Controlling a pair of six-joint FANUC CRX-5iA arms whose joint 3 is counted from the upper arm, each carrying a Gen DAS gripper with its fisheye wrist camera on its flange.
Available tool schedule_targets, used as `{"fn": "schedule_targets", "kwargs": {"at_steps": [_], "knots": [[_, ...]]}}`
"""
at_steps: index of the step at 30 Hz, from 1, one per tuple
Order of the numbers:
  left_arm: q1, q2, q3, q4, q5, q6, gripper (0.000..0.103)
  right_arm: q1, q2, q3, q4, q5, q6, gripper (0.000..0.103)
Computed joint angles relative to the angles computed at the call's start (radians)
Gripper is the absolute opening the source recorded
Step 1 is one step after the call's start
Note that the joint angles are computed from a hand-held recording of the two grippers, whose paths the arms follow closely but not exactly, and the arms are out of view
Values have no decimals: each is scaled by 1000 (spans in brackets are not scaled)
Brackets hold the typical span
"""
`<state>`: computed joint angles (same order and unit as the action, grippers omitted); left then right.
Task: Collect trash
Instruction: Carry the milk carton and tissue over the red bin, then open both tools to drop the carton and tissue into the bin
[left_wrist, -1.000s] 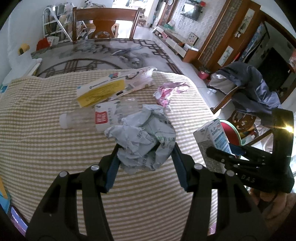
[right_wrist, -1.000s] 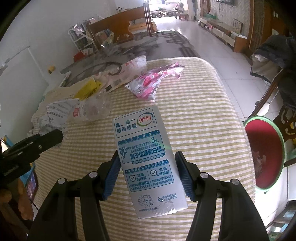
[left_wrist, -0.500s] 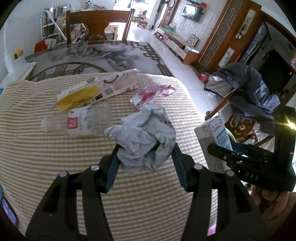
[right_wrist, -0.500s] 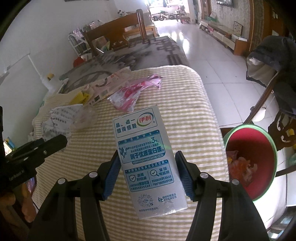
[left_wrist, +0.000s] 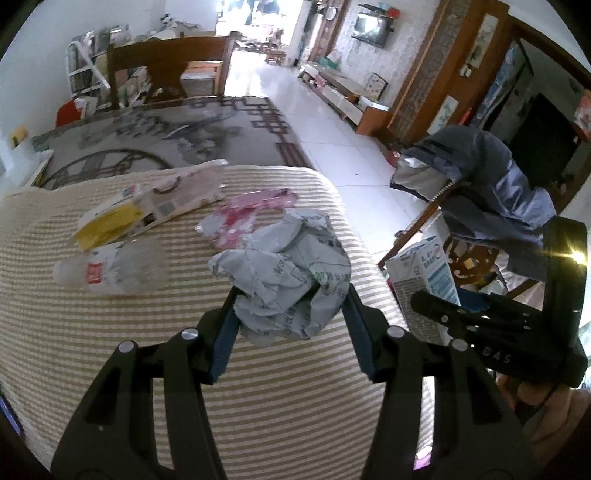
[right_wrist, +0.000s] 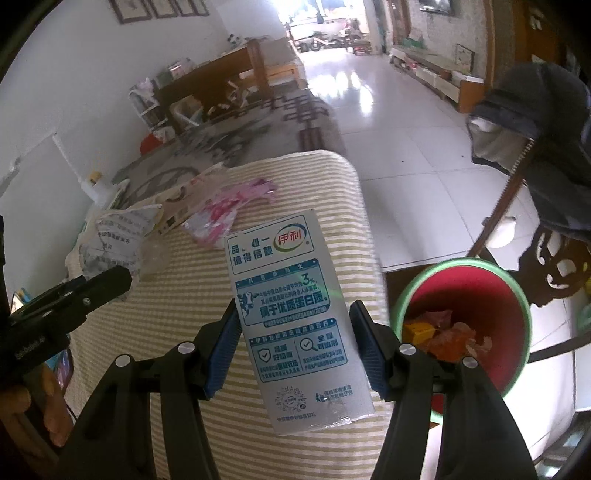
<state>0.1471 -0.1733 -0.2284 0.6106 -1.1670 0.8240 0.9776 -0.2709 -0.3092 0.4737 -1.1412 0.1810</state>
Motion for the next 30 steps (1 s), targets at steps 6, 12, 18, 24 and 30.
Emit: {"fn": "schedule_targets", "kwargs": {"at_steps": [6, 12, 18, 24, 30], "knots": [[-80, 2, 9, -5, 12, 17, 52, 1, -85, -64, 28, -47, -66, 58], [-167, 14, 24, -5, 30, 35, 52, 7, -171, -123, 58, -113, -132, 58], [-269, 40, 41, 6, 47, 45, 52, 8, -260, -176, 80, -180, -188, 58], [-367, 94, 76, 18, 27, 64, 52, -11, -336, -219, 85, -204, -220, 58], [-428, 108, 74, 26, 36, 64, 77, -40, -359, -236, 78, -226, -231, 68]]}}
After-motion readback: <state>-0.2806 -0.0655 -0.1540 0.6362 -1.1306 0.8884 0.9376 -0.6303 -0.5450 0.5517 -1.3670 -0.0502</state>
